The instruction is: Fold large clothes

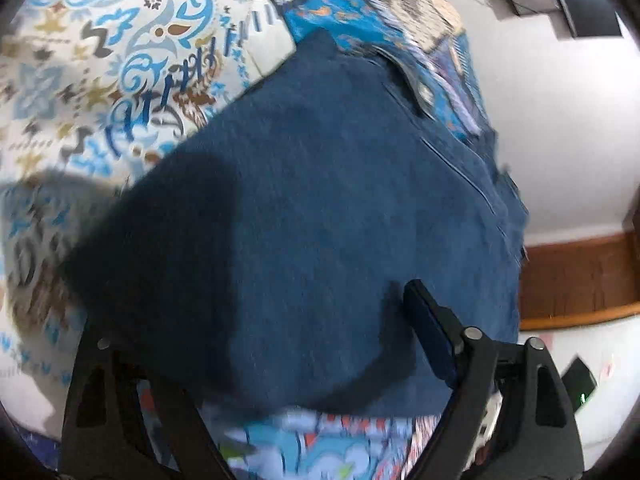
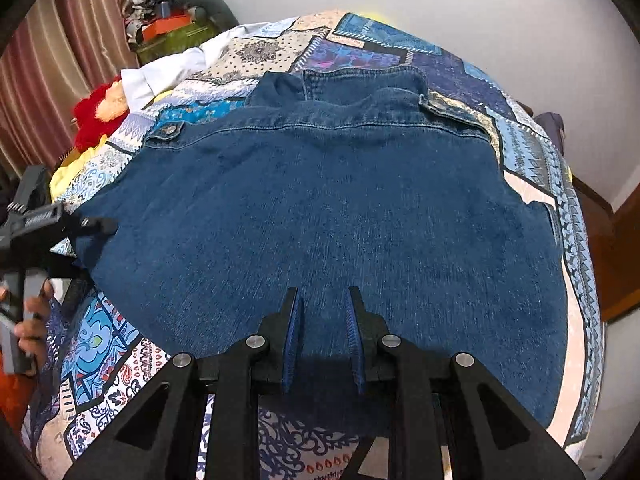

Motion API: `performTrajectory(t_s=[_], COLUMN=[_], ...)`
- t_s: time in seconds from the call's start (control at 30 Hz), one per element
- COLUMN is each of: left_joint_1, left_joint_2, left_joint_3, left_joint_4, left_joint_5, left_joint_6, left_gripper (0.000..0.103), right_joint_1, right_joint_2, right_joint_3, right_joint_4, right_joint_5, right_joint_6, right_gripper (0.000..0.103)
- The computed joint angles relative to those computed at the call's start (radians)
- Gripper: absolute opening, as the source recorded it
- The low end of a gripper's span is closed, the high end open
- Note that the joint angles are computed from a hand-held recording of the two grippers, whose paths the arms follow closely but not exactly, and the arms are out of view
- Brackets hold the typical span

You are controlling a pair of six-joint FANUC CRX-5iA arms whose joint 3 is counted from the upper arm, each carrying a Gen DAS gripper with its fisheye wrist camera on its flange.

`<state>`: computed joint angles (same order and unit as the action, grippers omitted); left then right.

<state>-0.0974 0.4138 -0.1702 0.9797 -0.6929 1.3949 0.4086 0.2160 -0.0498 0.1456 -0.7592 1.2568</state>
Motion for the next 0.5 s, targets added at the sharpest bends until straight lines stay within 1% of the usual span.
performTrajectory(t_s=[0.03, 0.07, 0.1, 0.13, 0.2, 0.27, 0.33, 0.37, 0.43, 0.47, 0.5], left_joint_1=[-0.002, -0.004, -0.007, -0.009, -0.016, -0.019, -0.022, -0.024, -0.033, -0.04, -0.043], left_joint_2=[0.009, 0.011, 0.012, 0.009, -0.008, -0.033, -0.065, -0.083, -0.136, -0.173, -0.197], left_joint_3=[0.017, 0.029, 0.043, 0.051, 0.059, 0.081, 0.085, 0.082, 0.062, 0.053, 0.048], left_joint_4=[-0.026, -0.047, -0.079, -0.111, -0.182, -0.294, -0.336, -0.351, -0.383, -0.42, -0.447], left_joint_5=[0.013, 0.027, 0.045, 0.067, 0.114, 0.136, 0.153, 0.167, 0.224, 0.259, 0.274], left_joint_6=[0.027, 0.053, 0.09, 0.12, 0.174, 0.257, 0.261, 0.256, 0.24, 0.245, 0.249], left_gripper=[0.078, 0.075, 0.068, 0.064, 0.047, 0.035, 0.031, 0.03, 0.029, 0.029, 0.029], right_joint_1=[-0.009, -0.017, -0.028, -0.033, -0.042, -0.037, -0.032, -0.038, -0.055, -0.06, -0.061], right_joint_2=[0.004, 0.005, 0.008, 0.008, 0.007, 0.012, 0.02, 0.024, 0.027, 0.028, 0.029], right_joint_3=[0.015, 0.025, 0.038, 0.043, 0.06, 0.077, 0.104, 0.129, 0.177, 0.199, 0.213], right_joint_4=[-0.027, -0.051, -0.087, -0.105, -0.155, -0.154, -0.156, -0.191, -0.289, -0.339, -0.369], right_joint_5=[-0.01, -0.017, -0.025, -0.028, -0.045, -0.073, -0.111, -0.133, -0.164, -0.173, -0.175], right_joint_6=[0.018, 0.035, 0.057, 0.068, 0.094, 0.081, 0.074, 0.094, 0.145, 0.163, 0.174], right_gripper=[0.018, 0.018, 0.018, 0.018, 0.018, 0.018, 0.018, 0.018, 0.018, 0.018, 0.018])
